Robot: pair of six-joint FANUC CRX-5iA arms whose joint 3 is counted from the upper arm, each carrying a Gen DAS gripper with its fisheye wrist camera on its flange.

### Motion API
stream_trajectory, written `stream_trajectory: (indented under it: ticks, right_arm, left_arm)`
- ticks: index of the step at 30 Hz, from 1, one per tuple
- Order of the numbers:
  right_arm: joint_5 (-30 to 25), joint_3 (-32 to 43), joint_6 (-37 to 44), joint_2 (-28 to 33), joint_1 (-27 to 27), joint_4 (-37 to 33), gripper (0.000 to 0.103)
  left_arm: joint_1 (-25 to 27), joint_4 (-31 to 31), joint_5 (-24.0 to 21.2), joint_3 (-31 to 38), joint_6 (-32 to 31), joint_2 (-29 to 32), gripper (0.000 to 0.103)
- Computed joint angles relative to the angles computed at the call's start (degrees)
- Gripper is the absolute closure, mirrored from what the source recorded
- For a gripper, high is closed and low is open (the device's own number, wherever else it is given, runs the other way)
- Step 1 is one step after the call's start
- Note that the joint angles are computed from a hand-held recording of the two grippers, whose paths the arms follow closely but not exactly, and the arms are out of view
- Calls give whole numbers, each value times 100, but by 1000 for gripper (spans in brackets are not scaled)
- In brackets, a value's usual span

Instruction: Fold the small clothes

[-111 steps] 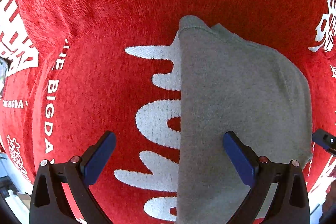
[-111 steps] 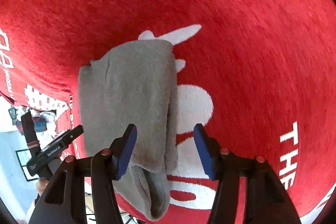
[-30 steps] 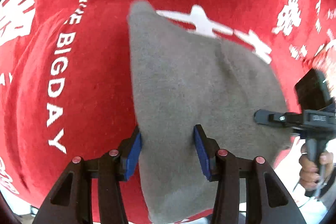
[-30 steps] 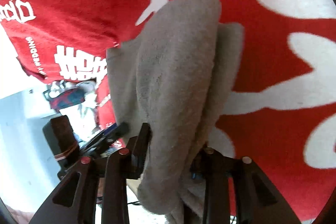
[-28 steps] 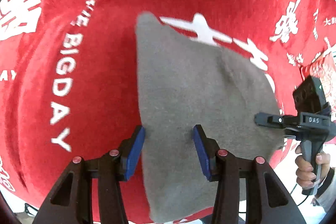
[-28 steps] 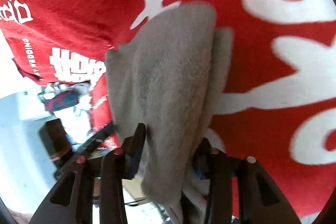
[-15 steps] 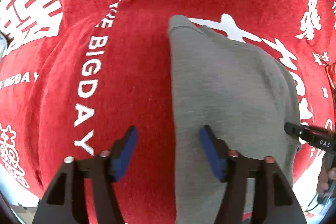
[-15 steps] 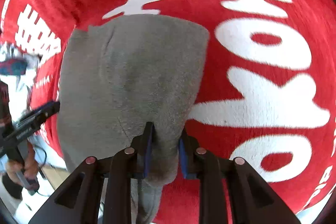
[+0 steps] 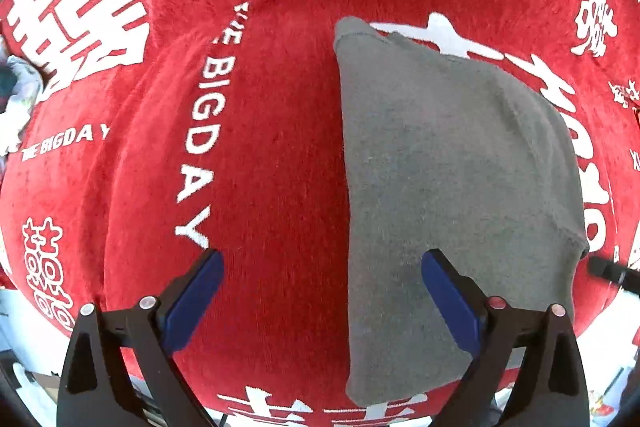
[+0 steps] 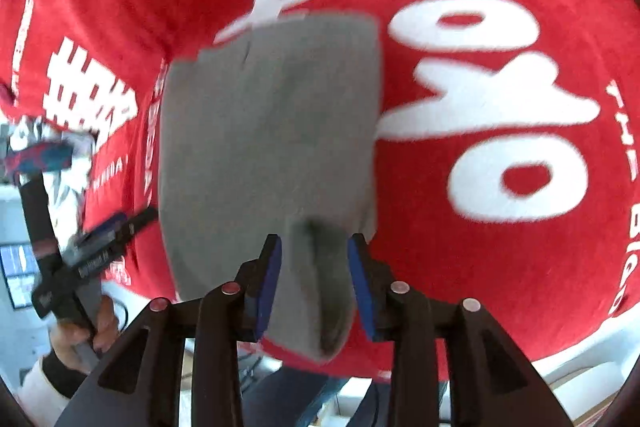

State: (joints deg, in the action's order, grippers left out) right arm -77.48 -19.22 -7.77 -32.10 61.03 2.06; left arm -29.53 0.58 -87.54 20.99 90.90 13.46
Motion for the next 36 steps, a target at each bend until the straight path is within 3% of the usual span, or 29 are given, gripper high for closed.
stream_trajectory:
  ticks: [2, 8, 13, 21, 24, 28, 32, 36]
  right_arm:
    - [42, 27, 68, 103, 49, -198, 65]
    - [-715, 208, 482, 623, 46, -735, 65]
    - [-744, 120, 175, 360, 149, -666, 64]
    - [-1205, 614, 91, 568, 325, -348, 61]
    - [-1297, 704, -9, 578, 366, -255, 49]
    - [-1374, 858, -84, 670, 331, -222, 45]
    - [-1307, 987, -172, 780, 296, -109, 29]
    - [-1419, 1178, -206, 911, 297, -17, 23]
  left_arm:
    - [-1, 23, -50, -24, 16, -31, 4]
    - [-70, -114, -168, -35, 98, -90, 4]
    - [-123, -320, -195, -15, 269, -141, 4]
    - [-113, -345, -490, 41, 515, -97, 4]
    - [-125, -293, -483, 16, 514, -172, 4]
    - [-124, -242, -662, 105, 537, -157, 4]
    - [-190, -241, -913, 252, 378, -114, 2]
    - [-261, -210, -1015, 337, 358, -135, 1]
